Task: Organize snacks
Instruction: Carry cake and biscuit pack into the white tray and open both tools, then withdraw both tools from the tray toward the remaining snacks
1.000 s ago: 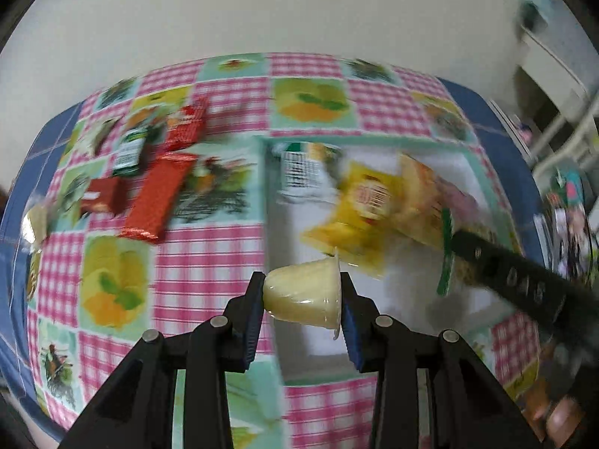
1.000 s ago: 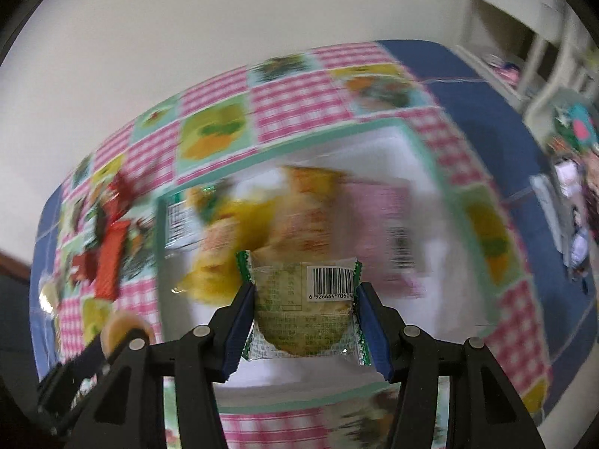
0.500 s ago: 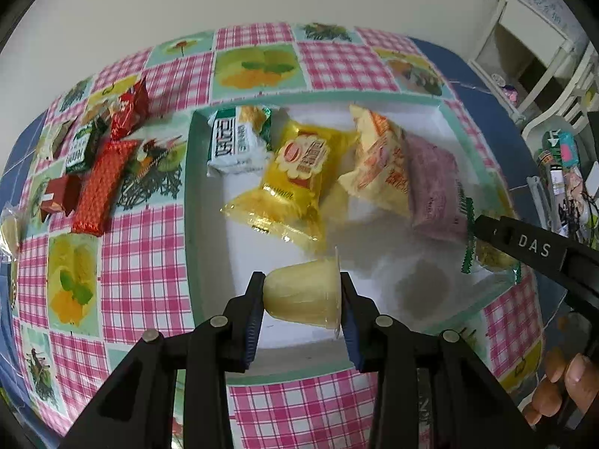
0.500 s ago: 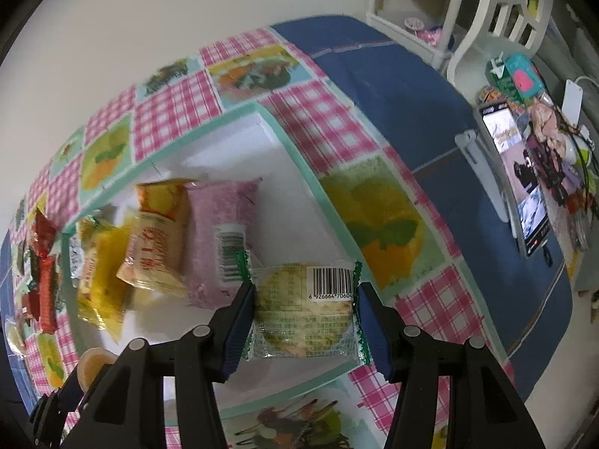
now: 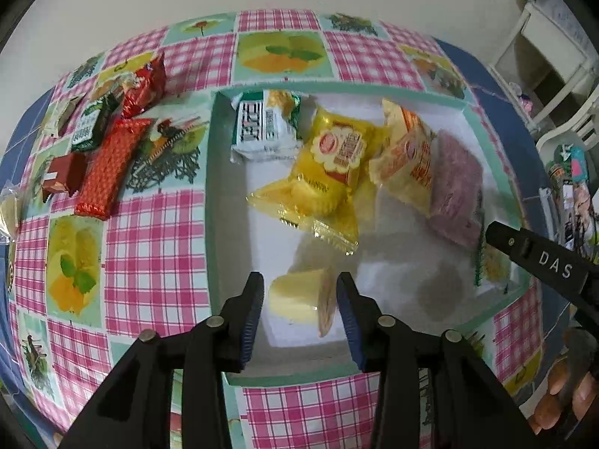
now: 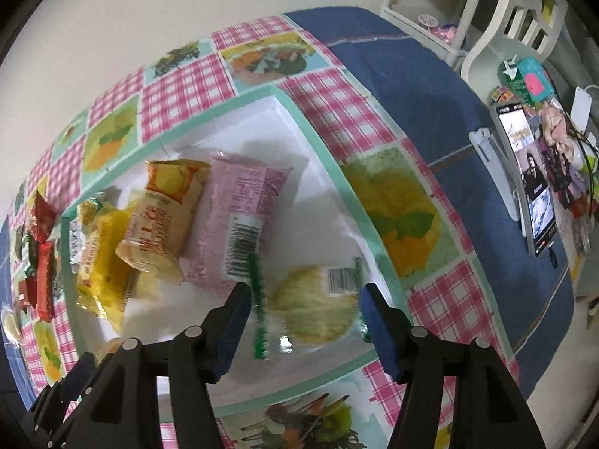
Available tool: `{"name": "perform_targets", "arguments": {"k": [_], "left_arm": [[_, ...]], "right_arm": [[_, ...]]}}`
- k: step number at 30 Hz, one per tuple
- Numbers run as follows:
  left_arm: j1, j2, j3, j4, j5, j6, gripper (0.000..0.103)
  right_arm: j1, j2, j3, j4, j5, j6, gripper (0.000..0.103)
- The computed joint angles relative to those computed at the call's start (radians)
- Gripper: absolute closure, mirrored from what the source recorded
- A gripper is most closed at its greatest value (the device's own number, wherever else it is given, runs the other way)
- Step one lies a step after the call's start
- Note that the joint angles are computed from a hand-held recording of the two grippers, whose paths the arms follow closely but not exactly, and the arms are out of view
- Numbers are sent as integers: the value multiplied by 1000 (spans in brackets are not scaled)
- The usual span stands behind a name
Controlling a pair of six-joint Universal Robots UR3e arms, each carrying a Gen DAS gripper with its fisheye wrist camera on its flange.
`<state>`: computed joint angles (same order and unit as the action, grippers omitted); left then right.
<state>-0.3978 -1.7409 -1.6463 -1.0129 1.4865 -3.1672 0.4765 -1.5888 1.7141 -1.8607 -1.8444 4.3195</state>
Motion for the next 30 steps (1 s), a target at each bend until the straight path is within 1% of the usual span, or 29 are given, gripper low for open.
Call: {"name": "perform_targets", "arguments": {"k": [2,3,6,8,10,13,15,19,21,23,25,26,30], "left_arm": [[15,17,-7,7,-17,2,50],[26,27,-12,10,-24,5,49],[70,58,-45,39,-37,-10,45],[108,72,-46,48,-21,-34,44],[160,83,-49,57,2,-59,44],[234,97,-55,59,27,-69,43],[278,100,-50,53,44,-70,36],[356,116,-71,70,64,-60,33],[373,118,-74,78,77,-56,28],[394,139,-89,82,83,-43,25],[406,144,-99,93,87,-37,23],[413,146,-103,97,88,-32,21],[426,151,-111,102,102,-47,19]], "right_arm": [[21,19,-52,40,-29,13,35],[25,25,-69,44,-38,11,35],[51,54,-111,-2,-34,-5,35],[74,92,-153,-31,-27,-27,35],[110,168,-249,-13,-37,-43,35],[158,272,-386,7,-41,-73,35],[178,324,-453,4,-34,-87,35],[210,430,-592,20,-28,-110,35],[225,482,-672,48,-32,-113,35],[236,526,-738,61,-30,-118,35],[250,580,-825,88,-32,-124,27],[255,600,-857,99,-34,-126,25],[265,671,-971,136,-32,-140,23]]}}
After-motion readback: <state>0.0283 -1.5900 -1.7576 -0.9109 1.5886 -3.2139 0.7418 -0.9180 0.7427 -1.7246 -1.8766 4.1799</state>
